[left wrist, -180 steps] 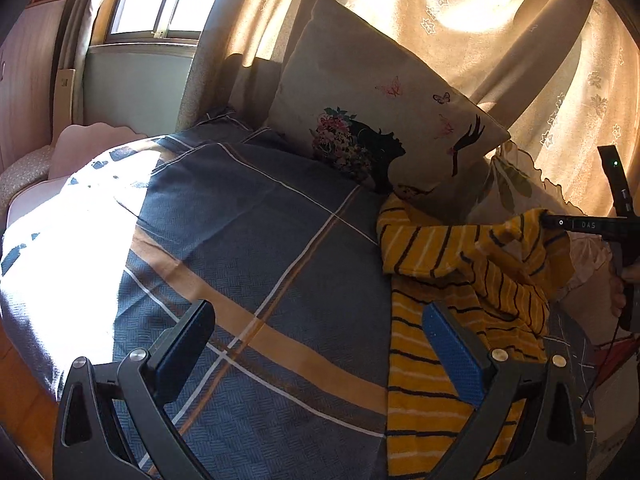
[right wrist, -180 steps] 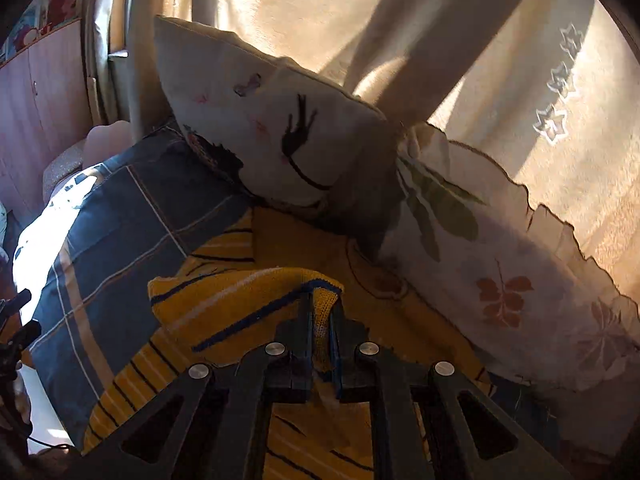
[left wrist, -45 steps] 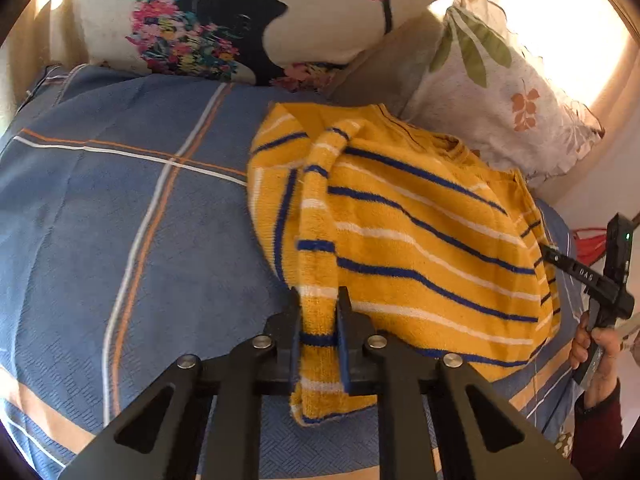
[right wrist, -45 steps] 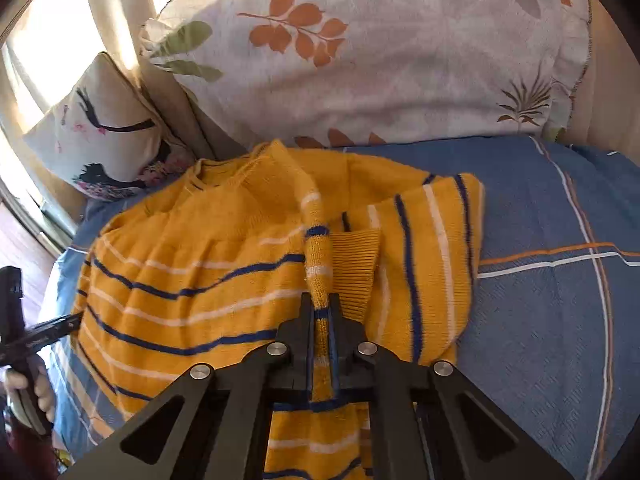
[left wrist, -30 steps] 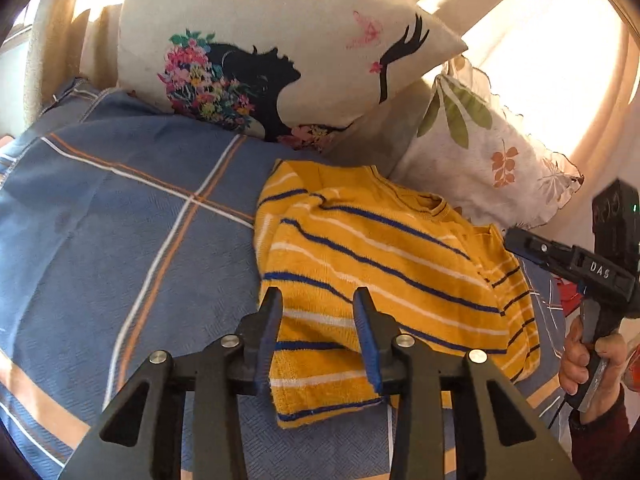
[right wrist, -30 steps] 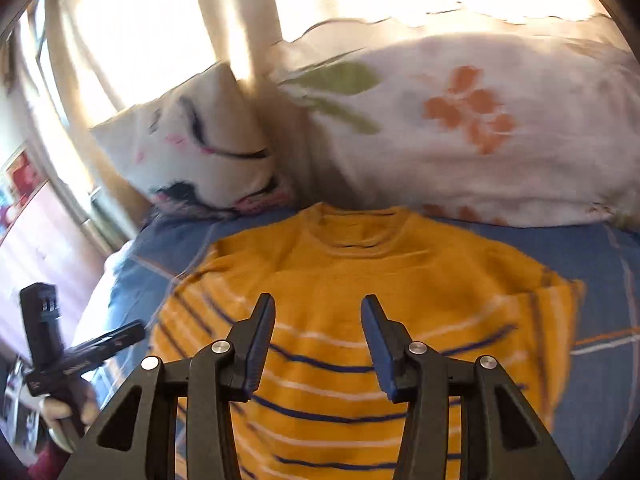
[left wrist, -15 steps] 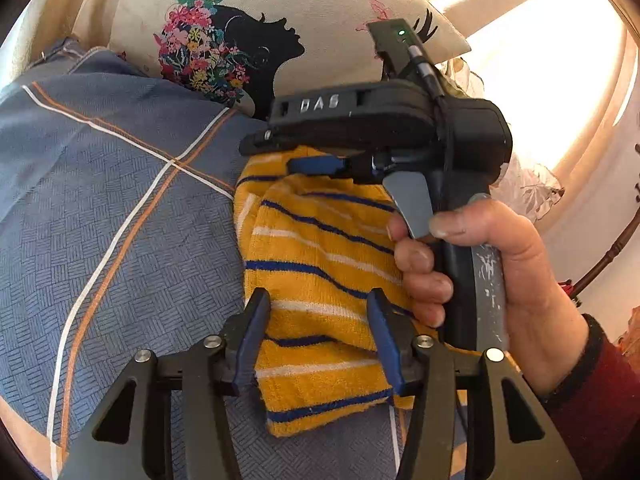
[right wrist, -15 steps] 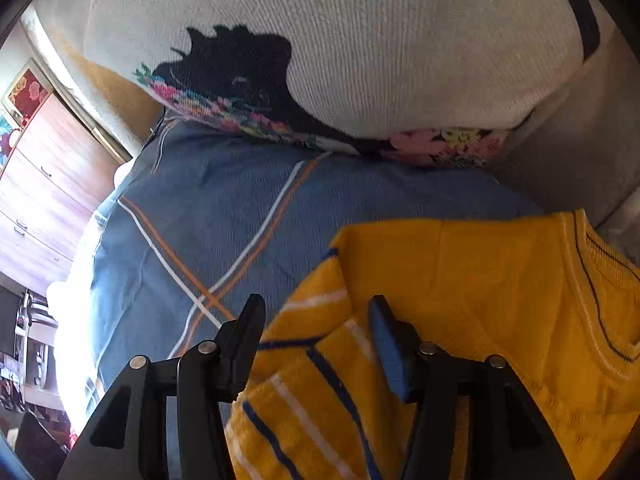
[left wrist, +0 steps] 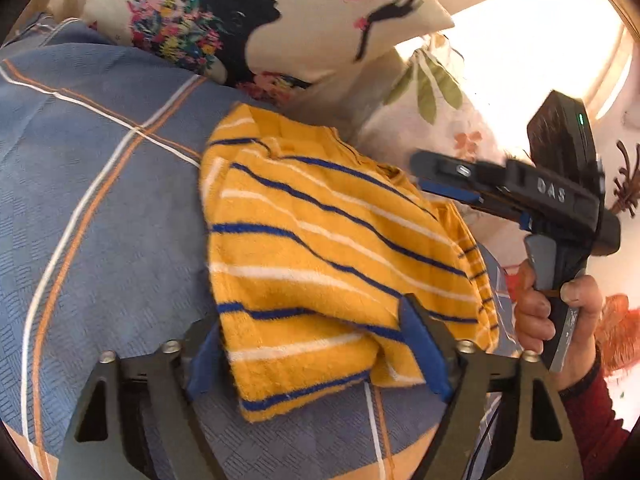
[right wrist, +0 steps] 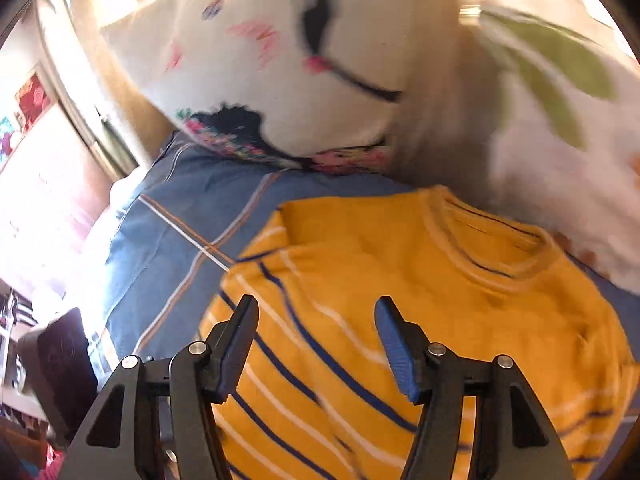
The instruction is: Fold small clothes
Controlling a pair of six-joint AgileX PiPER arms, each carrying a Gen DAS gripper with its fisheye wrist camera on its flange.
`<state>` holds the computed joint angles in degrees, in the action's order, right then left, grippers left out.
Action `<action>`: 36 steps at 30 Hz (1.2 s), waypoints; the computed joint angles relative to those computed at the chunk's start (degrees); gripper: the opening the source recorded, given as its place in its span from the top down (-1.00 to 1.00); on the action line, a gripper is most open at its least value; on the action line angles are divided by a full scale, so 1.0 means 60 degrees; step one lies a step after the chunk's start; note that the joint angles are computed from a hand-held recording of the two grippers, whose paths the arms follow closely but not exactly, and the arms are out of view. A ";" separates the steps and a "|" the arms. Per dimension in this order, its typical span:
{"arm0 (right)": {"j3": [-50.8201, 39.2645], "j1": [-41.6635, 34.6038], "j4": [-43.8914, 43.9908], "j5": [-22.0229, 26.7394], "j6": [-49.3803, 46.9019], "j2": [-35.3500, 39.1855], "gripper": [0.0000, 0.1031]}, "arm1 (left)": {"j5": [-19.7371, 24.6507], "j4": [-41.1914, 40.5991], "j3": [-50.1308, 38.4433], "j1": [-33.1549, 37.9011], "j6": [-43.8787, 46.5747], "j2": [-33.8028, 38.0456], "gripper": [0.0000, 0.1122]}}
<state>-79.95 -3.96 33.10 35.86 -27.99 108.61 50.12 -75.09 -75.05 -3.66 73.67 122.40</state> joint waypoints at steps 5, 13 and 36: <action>0.3646 -0.2899 0.1594 -0.1327 -0.2408 -0.2548 -0.43 | -0.0523 0.0489 0.0007 -0.0332 -0.0278 -0.0111 0.54; 0.4646 -0.6339 0.3694 0.0389 -0.5730 -0.1560 0.10 | -0.1933 0.0923 0.0576 -0.0339 -0.1024 -0.1164 0.93; 0.3980 -0.3657 0.3856 0.0405 -0.4135 -0.2560 -0.25 | -0.0609 -0.0607 0.0640 0.0091 -0.1189 -0.0276 -0.13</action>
<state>-56.07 -25.90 56.24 38.29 -52.81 93.26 46.47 -78.73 -71.21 -3.12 66.54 120.74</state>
